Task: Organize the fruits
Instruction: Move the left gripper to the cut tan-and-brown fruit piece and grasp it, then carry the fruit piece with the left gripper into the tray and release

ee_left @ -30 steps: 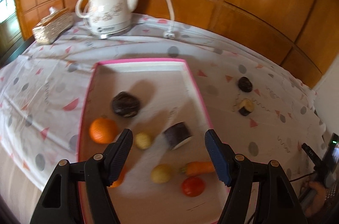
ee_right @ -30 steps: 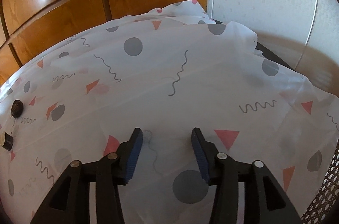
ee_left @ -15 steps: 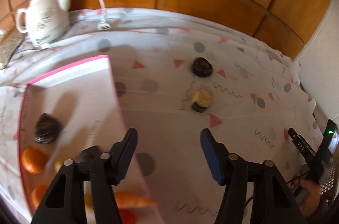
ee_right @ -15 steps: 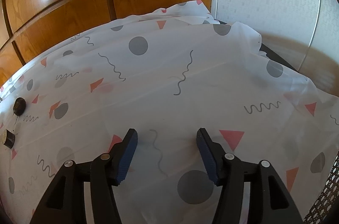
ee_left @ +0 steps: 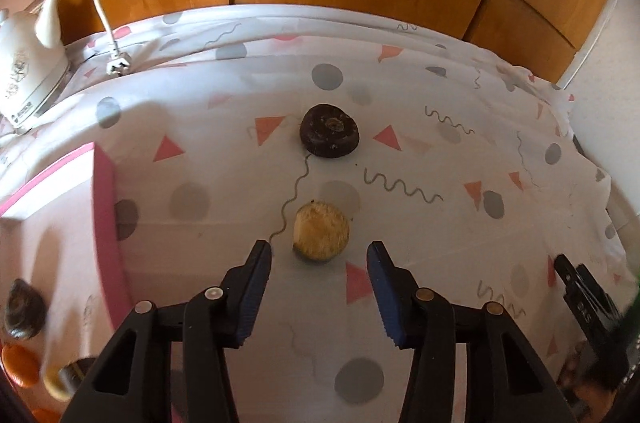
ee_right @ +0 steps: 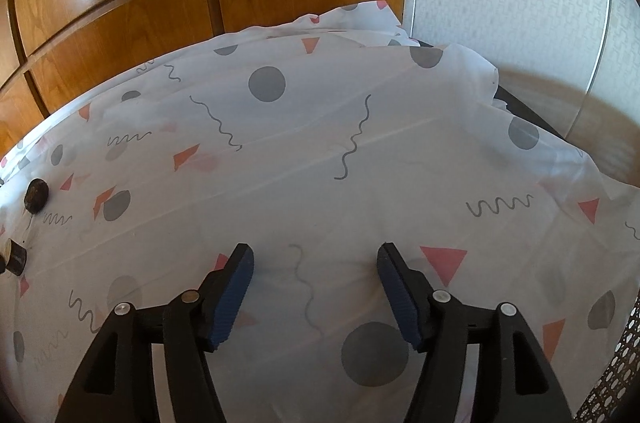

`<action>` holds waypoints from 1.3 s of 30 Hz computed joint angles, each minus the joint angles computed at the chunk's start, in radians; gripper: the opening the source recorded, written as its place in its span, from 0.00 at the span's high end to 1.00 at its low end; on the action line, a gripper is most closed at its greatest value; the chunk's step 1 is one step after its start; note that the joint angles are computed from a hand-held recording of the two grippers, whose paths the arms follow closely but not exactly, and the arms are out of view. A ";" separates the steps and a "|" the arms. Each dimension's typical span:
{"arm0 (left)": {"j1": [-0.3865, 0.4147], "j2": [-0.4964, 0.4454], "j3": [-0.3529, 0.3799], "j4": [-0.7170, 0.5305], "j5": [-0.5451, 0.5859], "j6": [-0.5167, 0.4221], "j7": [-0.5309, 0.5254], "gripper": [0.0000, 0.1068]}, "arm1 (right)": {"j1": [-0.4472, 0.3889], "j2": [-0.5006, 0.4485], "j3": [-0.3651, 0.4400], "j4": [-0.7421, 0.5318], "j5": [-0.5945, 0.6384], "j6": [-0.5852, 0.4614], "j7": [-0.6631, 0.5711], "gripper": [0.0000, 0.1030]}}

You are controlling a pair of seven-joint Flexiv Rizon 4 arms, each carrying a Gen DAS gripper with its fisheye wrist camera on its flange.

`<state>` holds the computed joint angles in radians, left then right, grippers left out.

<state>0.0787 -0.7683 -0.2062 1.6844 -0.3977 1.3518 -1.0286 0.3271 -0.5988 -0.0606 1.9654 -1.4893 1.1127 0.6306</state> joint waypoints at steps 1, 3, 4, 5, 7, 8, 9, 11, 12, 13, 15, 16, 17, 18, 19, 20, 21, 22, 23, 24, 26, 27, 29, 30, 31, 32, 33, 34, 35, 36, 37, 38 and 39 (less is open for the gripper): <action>-0.011 -0.009 0.014 -0.016 0.001 -0.013 -0.014 0.53 | -0.001 -0.001 0.000 -0.001 -0.001 0.002 -0.001 0.35; -0.025 -0.028 0.032 -0.046 0.003 -0.042 -0.036 0.53 | -0.001 -0.002 0.000 -0.002 -0.004 0.004 -0.002 0.34; -0.029 -0.036 0.036 -0.056 0.005 -0.049 -0.042 0.60 | -0.001 -0.003 -0.001 -0.003 -0.005 0.005 -0.001 0.34; -0.025 -0.042 0.031 -0.062 0.007 -0.056 -0.038 0.70 | -0.002 -0.003 -0.001 -0.003 -0.007 0.006 -0.001 0.34; -0.009 -0.041 0.008 -0.051 0.002 -0.041 -0.021 0.70 | -0.001 -0.003 0.000 -0.004 -0.004 0.003 -0.004 0.33; 0.005 -0.037 -0.007 -0.043 -0.007 -0.045 -0.012 0.70 | 0.000 -0.004 0.001 -0.004 -0.002 0.002 -0.005 0.33; 0.021 -0.030 -0.024 -0.031 -0.019 -0.043 -0.004 0.70 | 0.000 -0.004 0.000 -0.005 -0.001 0.002 -0.006 0.33; 0.047 -0.008 -0.055 0.009 -0.035 0.013 0.023 0.70 | 0.002 -0.005 0.001 -0.005 0.002 0.000 -0.010 0.33; 0.065 0.002 -0.076 0.026 -0.044 0.029 0.039 0.70 | 0.002 -0.004 0.000 -0.005 0.002 0.000 -0.010 0.33; 0.096 0.017 -0.109 0.050 -0.059 0.046 0.058 0.70 | 0.003 -0.003 0.000 -0.003 0.002 -0.001 -0.009 0.33; 0.146 0.046 -0.154 0.090 -0.090 0.080 0.081 0.70 | 0.004 -0.004 0.000 -0.003 0.003 -0.002 -0.008 0.33; 0.165 0.057 -0.170 0.105 -0.103 0.093 0.087 0.70 | 0.004 -0.003 0.000 -0.003 0.003 -0.002 -0.008 0.32; 0.194 0.071 -0.192 0.124 -0.121 0.107 0.093 0.70 | 0.005 -0.004 0.000 -0.004 0.004 -0.003 -0.008 0.32; 0.223 0.083 -0.214 0.141 -0.136 0.121 0.101 0.70 | 0.005 -0.004 0.000 -0.003 0.004 -0.003 -0.008 0.32; 0.244 0.091 -0.228 0.155 -0.147 0.133 0.106 0.70 | 0.006 -0.004 0.000 -0.004 0.006 -0.005 -0.011 0.32; 0.273 0.103 -0.244 0.174 -0.159 0.148 0.112 0.70 | 0.007 -0.004 0.000 -0.004 0.009 -0.006 -0.014 0.32; 0.283 0.106 -0.246 0.177 -0.164 0.151 0.110 0.70 | 0.008 -0.005 0.000 -0.005 0.011 -0.007 -0.015 0.32; 0.303 0.113 -0.252 0.187 -0.172 0.155 0.109 0.70 | 0.008 -0.005 0.000 -0.006 0.011 -0.007 -0.016 0.32; 0.319 0.117 -0.252 0.194 -0.179 0.158 0.106 0.70 | 0.009 -0.005 -0.001 -0.006 0.012 -0.007 -0.017 0.32; 0.330 0.121 -0.244 0.198 -0.185 0.157 0.099 0.70 | 0.009 -0.005 -0.001 -0.006 0.012 -0.007 -0.017 0.32; 0.344 0.121 -0.226 0.198 -0.200 0.137 0.080 0.70 | 0.011 -0.005 -0.001 -0.006 0.015 -0.009 -0.020 0.32; 0.358 0.124 -0.226 0.202 -0.212 0.125 0.077 0.70 | 0.011 -0.005 -0.002 -0.005 0.016 -0.009 -0.021 0.32; 0.371 0.123 -0.214 0.206 -0.236 0.115 0.073 0.70 | 0.012 -0.005 -0.002 -0.005 0.016 -0.009 -0.021 0.32; 0.370 0.123 -0.205 0.209 -0.242 0.116 0.073 0.70 | 0.012 -0.006 -0.002 -0.006 0.017 -0.010 -0.022 0.32; 0.370 0.123 -0.201 0.212 -0.248 0.117 0.075 0.70 | 0.013 -0.006 -0.002 -0.006 0.018 -0.010 -0.022 0.32; 0.375 0.123 -0.203 0.218 -0.255 0.115 0.081 0.70 | 0.013 -0.005 -0.002 -0.006 0.019 -0.011 -0.024 0.32; 0.377 0.122 -0.202 0.222 -0.260 0.115 0.087 0.70 | 0.013 -0.005 -0.003 -0.006 0.020 -0.011 -0.024 0.32; 0.369 0.120 -0.194 0.223 -0.261 0.119 0.086 0.70 | 0.014 -0.005 -0.003 -0.006 0.021 -0.012 -0.026 0.32; 0.364 0.119 -0.188 0.226 -0.262 0.121 0.084 0.70 | 0.014 -0.006 -0.003 -0.007 0.021 -0.012 -0.027 0.32; 0.367 0.118 -0.191 0.231 -0.266 0.123 0.088 0.70 | 0.014 -0.006 -0.003 -0.007 0.021 -0.012 -0.027 0.32; 0.365 0.117 -0.188 0.232 -0.267 0.122 0.087 0.70 | 0.015 -0.006 -0.003 -0.007 0.022 -0.012 -0.027 0.32; 0.364 0.117 -0.189 0.235 -0.269 0.126 0.087 0.70 | 0.015 -0.006 -0.003 -0.007 0.022 -0.012 -0.027 0.32; 0.364 0.116 -0.191 0.238 -0.270 0.134 0.089 0.70 | 0.016 -0.006 -0.003 -0.007 0.023 -0.012 -0.027 0.32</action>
<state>0.4430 -0.6528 -0.3975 1.9221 -0.6676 1.4853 -0.9394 0.3427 -0.6051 -0.0638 1.9579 -1.4660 1.1006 0.6031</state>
